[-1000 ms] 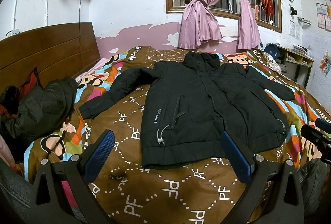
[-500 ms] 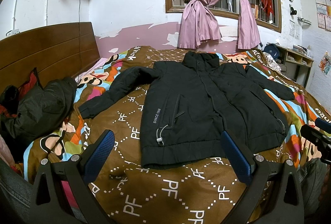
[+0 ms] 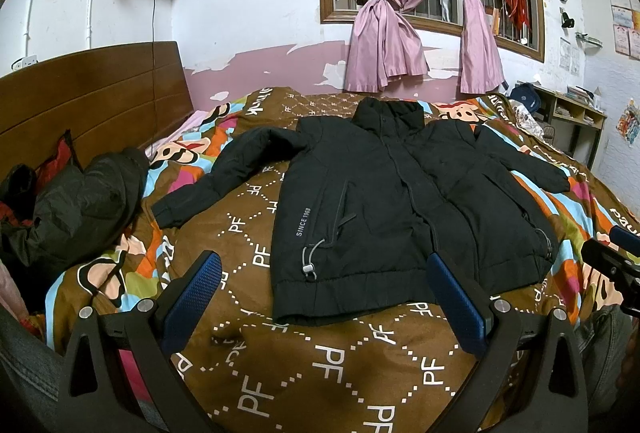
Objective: Fold large clothes
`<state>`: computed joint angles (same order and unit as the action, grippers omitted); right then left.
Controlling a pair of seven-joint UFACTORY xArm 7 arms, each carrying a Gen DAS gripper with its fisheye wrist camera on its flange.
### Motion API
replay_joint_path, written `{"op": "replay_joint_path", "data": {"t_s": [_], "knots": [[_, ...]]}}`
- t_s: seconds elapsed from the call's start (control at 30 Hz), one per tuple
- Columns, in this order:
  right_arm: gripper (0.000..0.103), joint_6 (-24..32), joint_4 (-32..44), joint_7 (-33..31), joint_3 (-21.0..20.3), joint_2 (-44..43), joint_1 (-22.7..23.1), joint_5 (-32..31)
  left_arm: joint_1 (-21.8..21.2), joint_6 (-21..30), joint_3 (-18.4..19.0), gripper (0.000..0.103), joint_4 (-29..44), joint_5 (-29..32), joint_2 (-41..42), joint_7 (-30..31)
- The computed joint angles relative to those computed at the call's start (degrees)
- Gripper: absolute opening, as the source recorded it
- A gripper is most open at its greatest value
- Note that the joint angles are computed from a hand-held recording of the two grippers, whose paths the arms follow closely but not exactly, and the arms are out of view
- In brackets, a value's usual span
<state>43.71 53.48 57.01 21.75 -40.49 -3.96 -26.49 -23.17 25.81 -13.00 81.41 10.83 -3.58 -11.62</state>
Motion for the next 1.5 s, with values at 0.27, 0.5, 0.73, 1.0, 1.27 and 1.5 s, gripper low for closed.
{"op": "replay_joint_path", "data": {"t_s": [0.27, 0.5, 0.73, 1.0, 1.27, 1.5], "knots": [[0.103, -0.1, 0.0, 0.1, 0.0, 0.1, 0.0, -0.1, 0.0, 0.0, 0.0, 0.1, 0.0, 0.0, 0.0, 0.0], [0.103, -0.1, -0.1, 0.2, -0.1, 0.2, 0.1, -0.2, 0.0, 0.1, 0.0, 0.1, 0.0, 0.0, 0.0, 0.0], [0.103, -0.3, -0.1, 0.4, 0.0, 0.4, 0.1, -0.3, 0.0, 0.2, 0.0, 0.1, 0.1, 0.0, 0.0, 0.0], [0.103, -0.3, -0.3, 0.2, -0.5, 0.4, 0.3, -0.1, 0.0, 0.4, 0.0, 0.1, 0.1, -0.1, 0.0, 0.1], [0.103, -1.6, -1.3, 0.2, -0.9, 2.2, 0.9, 0.1, 0.0, 3.6, -0.1, 0.1, 1.8, 2.0, 1.3, -1.5], [0.103, -1.1, 0.6, 0.3, -1.8, 4.9, -0.1, 0.1, -1.3, 8.4, 0.0, 0.1, 4.7, 6.2, 4.3, -3.8]]}}
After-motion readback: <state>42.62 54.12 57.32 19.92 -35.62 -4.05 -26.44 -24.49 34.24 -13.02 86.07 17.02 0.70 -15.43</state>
